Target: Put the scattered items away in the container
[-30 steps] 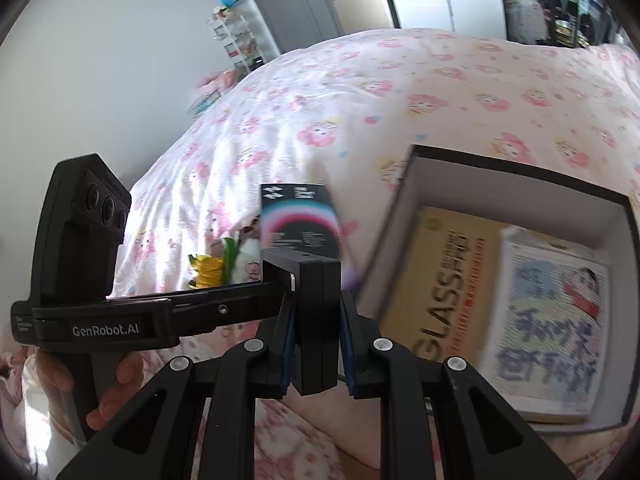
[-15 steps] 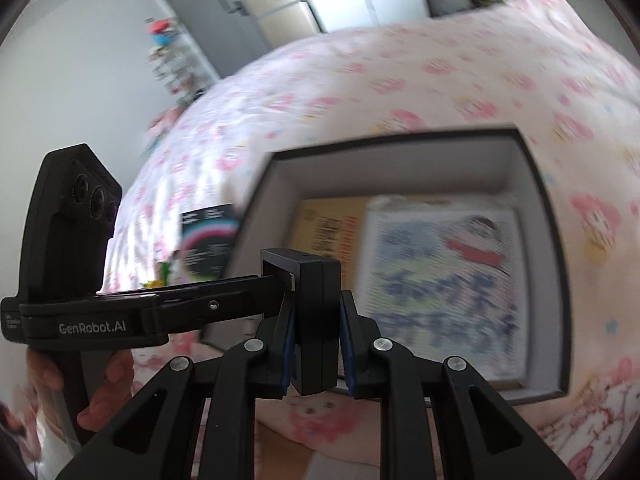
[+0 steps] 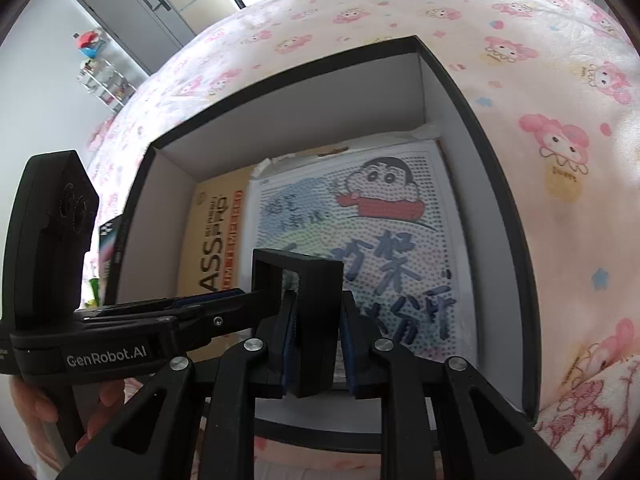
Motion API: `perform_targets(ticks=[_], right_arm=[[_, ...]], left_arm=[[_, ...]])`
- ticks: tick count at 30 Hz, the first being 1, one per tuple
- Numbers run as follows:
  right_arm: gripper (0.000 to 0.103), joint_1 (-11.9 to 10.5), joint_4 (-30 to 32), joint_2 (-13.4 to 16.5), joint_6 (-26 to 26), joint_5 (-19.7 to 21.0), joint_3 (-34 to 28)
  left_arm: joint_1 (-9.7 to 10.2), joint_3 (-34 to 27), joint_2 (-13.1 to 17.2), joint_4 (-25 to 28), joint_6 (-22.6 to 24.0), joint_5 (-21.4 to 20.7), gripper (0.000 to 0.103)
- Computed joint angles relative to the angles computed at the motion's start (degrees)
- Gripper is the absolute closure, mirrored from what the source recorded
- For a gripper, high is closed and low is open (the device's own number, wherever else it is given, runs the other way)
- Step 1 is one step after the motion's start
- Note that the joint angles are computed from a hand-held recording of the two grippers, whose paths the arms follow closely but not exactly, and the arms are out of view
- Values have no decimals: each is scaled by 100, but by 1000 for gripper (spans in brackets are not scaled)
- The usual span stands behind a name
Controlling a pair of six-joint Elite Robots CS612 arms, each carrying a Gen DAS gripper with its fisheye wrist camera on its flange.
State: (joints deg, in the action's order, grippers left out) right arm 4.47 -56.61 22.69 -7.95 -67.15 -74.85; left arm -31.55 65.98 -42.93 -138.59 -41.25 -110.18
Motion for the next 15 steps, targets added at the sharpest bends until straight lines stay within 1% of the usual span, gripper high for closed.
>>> perform_targets(ticks=[5,7,11,13,15], right_arm=[[81,42,-83,2,132,-460,0],[81,43,-93,7,156,-553,-36],[81,41,-261,29,191,-754,-145],[81,50,-395,44,224,-878,-185],[81,38,-428,41,288,-849,-183]], left_arm=[[-49,51,-60,72,83,125,66],[-72,105,-106,55,99,224,66],[-84,386,-246,-472,-112,347,66],[-91,449,-285,-576,-180,414,66],[-90,451,-288,-579,-199,385,66]])
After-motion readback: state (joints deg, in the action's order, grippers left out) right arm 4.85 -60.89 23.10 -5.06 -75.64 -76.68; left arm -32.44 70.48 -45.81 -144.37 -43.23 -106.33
